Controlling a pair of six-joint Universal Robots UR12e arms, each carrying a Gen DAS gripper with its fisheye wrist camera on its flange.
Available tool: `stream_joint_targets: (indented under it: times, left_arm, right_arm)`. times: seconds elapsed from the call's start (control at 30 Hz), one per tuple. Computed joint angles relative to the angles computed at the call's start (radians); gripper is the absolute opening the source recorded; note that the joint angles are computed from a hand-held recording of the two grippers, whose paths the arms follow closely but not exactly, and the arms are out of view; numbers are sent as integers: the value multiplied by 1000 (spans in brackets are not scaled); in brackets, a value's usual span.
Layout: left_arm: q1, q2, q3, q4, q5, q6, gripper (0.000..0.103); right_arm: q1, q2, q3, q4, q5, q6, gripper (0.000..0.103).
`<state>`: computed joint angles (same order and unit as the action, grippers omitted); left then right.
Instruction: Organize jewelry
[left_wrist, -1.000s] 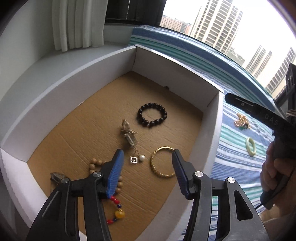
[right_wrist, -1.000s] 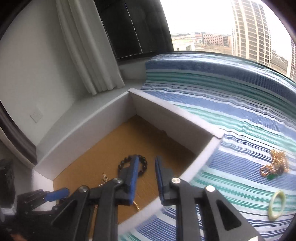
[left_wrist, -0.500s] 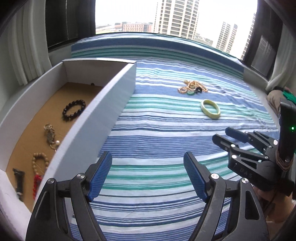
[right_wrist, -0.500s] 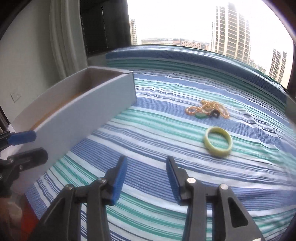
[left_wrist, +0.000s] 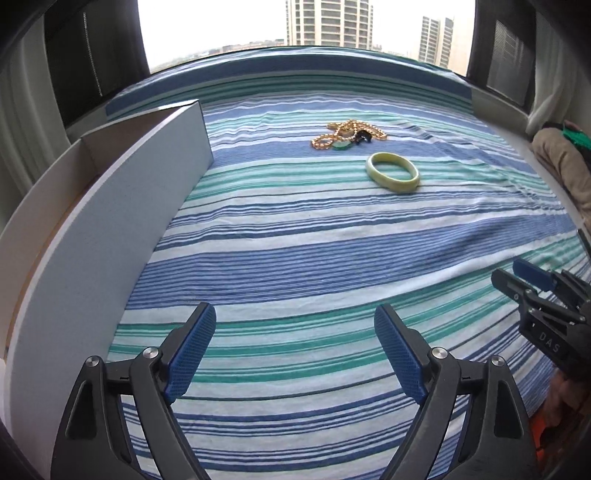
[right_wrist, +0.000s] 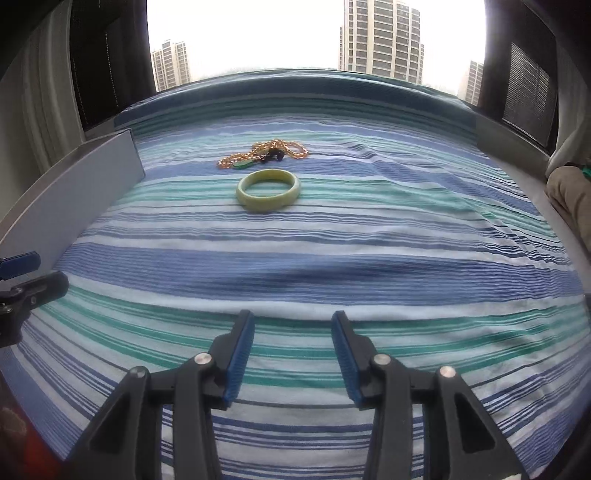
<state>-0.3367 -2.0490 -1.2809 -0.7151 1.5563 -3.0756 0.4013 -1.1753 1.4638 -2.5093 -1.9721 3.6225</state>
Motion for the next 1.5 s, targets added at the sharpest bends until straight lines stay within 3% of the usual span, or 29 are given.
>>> stream_joint_targets:
  times: [0.2,0.33,0.57,0.9,1.03,1.13,1.37,1.5]
  left_arm:
    - [-7,-33,19,-50,-19,-17,89]
    - [-10,-42,28,-87,-20,-34,90]
    - [-15,-39,9,-53,14,-46,102]
    - [-13,-36,1,-34,12,-40,103]
    - [-11,-38,17,-78,5,-27,103]
    - [-10,-44,62,-190,-2,-6,102]
    - [8,-35,153,-215,-140,48,102]
    - [10,-105,311,-299,-223,7,102]
  right_arm:
    - [3,-21,44,-12,-15,61,44]
    - [-1,-31,58,14,-24,79,51]
    - [-9,-46,81,29,-28,126,58]
    - [-20,-54,93,37,-27,140,58]
    - [-23,-56,93,31,-32,126,58]
    - [-30,-52,87,40,-35,116,58]
    - [-40,-54,102,27,-35,116,61]
    - [-35,-47,100,18,-49,95,65]
